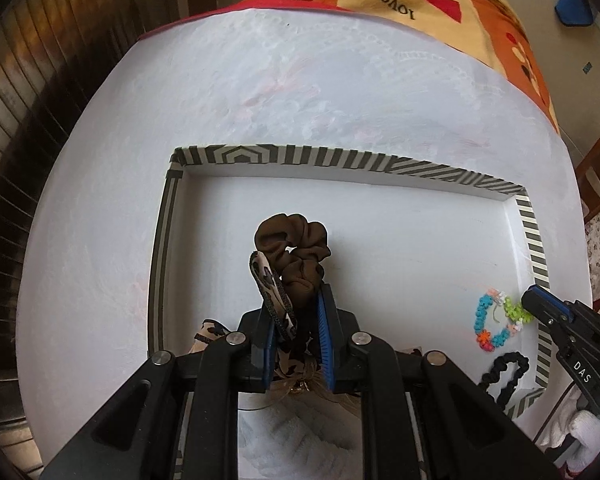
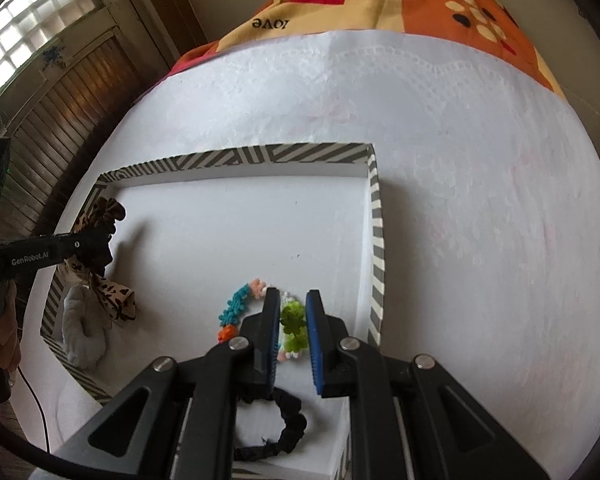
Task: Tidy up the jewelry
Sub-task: 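Carry both held items into the striped tray and open both tools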
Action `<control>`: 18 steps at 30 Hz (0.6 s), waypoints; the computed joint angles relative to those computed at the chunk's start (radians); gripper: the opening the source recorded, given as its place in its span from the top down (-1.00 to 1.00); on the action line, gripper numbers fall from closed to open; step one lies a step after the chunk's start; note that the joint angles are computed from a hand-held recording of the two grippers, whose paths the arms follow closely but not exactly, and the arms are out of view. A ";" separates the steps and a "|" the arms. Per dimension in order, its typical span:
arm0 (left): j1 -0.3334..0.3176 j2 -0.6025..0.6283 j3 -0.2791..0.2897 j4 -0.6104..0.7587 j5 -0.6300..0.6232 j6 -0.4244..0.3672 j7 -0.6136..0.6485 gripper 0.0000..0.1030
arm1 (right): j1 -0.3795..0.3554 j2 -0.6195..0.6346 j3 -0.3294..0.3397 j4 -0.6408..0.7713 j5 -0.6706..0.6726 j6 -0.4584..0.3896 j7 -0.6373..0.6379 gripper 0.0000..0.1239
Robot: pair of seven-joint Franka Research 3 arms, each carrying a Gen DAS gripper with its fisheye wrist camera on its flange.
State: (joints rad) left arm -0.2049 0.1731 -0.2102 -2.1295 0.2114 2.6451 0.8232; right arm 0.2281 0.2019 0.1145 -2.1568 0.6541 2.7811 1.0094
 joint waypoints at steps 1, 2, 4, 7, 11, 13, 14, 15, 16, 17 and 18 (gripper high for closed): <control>-0.001 0.001 0.000 0.000 0.000 0.000 -0.002 0.80 | 0.005 0.005 -0.002 0.002 -0.011 0.006 0.006 0.78; 0.000 0.001 0.000 -0.002 -0.002 0.003 -0.002 0.80 | 0.006 0.006 -0.002 0.003 -0.016 0.006 0.008 0.78; 0.000 -0.001 -0.002 -0.005 -0.006 0.009 0.001 0.79 | 0.014 0.011 -0.007 0.003 -0.040 0.015 0.030 0.77; -0.004 -0.011 0.003 -0.021 0.012 0.025 -0.014 0.53 | 0.016 0.008 -0.014 -0.003 -0.070 0.013 0.064 0.49; -0.022 -0.037 0.015 -0.047 0.082 0.033 -0.087 0.32 | -0.009 -0.032 0.008 -0.032 0.020 -0.009 0.002 0.34; -0.035 -0.060 0.020 -0.060 0.146 0.020 -0.148 0.28 | -0.005 -0.064 0.006 -0.060 0.040 -0.007 -0.014 0.28; -0.037 -0.073 0.018 -0.068 0.165 0.016 -0.165 0.28 | -0.004 -0.079 0.005 -0.072 0.055 -0.009 -0.027 0.28; -0.037 -0.080 0.014 -0.072 0.171 0.015 -0.171 0.28 | -0.002 -0.100 0.004 -0.087 0.074 -0.011 -0.043 0.25; -0.034 -0.098 0.008 -0.088 0.158 0.024 -0.165 0.28 | 0.002 -0.116 0.000 -0.100 0.088 -0.012 -0.056 0.21; -0.032 -0.118 0.002 -0.106 0.145 0.037 -0.158 0.28 | 0.006 -0.139 -0.003 -0.118 0.100 -0.012 -0.066 0.20; -0.032 -0.132 -0.001 -0.118 0.141 0.042 -0.157 0.28 | 0.012 -0.160 -0.008 -0.133 0.111 -0.013 -0.074 0.18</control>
